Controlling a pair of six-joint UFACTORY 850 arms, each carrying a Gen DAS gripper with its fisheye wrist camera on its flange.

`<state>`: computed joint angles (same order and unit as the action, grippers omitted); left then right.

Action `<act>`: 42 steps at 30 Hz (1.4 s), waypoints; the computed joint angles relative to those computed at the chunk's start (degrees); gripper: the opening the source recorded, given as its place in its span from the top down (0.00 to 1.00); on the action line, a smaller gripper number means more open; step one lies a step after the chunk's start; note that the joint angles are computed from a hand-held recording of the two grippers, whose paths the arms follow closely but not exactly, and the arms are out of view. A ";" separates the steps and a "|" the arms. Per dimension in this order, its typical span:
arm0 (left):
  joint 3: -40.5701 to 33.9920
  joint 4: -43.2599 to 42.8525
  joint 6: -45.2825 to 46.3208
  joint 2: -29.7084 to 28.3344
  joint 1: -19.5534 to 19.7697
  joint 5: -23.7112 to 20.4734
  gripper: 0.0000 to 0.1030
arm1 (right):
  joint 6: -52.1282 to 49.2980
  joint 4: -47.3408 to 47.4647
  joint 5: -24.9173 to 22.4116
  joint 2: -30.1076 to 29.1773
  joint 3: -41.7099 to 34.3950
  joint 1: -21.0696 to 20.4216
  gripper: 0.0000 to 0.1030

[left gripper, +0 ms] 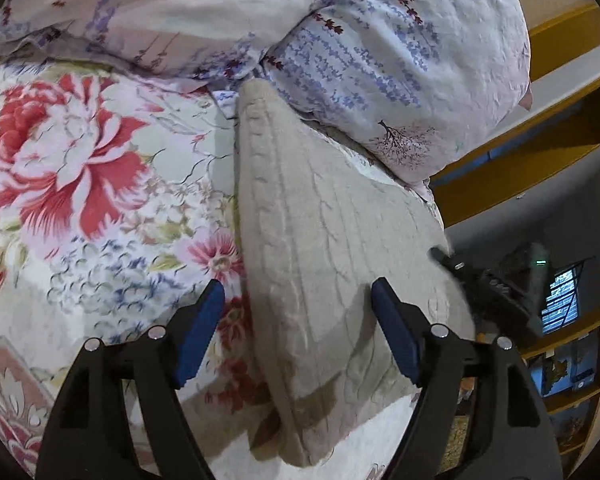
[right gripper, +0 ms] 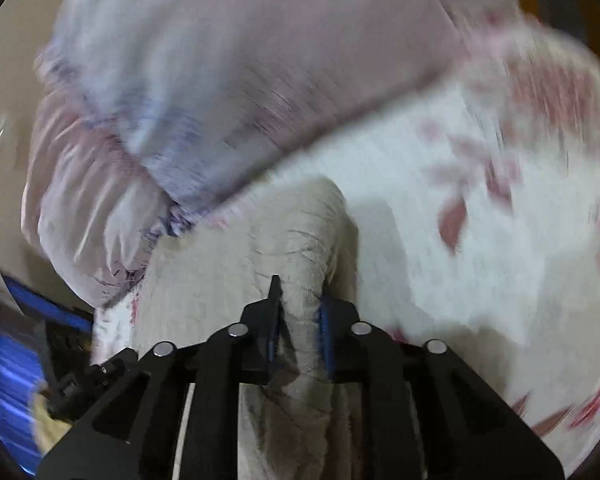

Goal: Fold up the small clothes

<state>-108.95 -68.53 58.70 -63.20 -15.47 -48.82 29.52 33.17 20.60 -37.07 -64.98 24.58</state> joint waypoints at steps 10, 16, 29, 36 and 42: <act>1.16 -0.13 3.55 0.74 -0.93 1.69 0.27 | -33.66 34.34 -1.63 -2.86 -3.12 1.12 0.89; 4.69 -1.60 7.56 3.20 -0.69 3.28 0.27 | -39.50 39.57 4.20 1.63 0.30 3.93 0.71; 11.23 -1.23 13.22 7.96 -3.50 14.60 0.21 | -51.78 44.57 7.00 1.87 -1.02 9.22 0.63; 12.19 -0.23 14.68 8.20 -4.57 18.89 0.16 | -63.27 55.34 3.08 -1.69 -3.51 9.33 0.54; 11.99 0.48 14.26 7.81 -4.89 20.10 0.13 | -57.41 50.15 3.96 -1.61 -2.26 9.63 0.54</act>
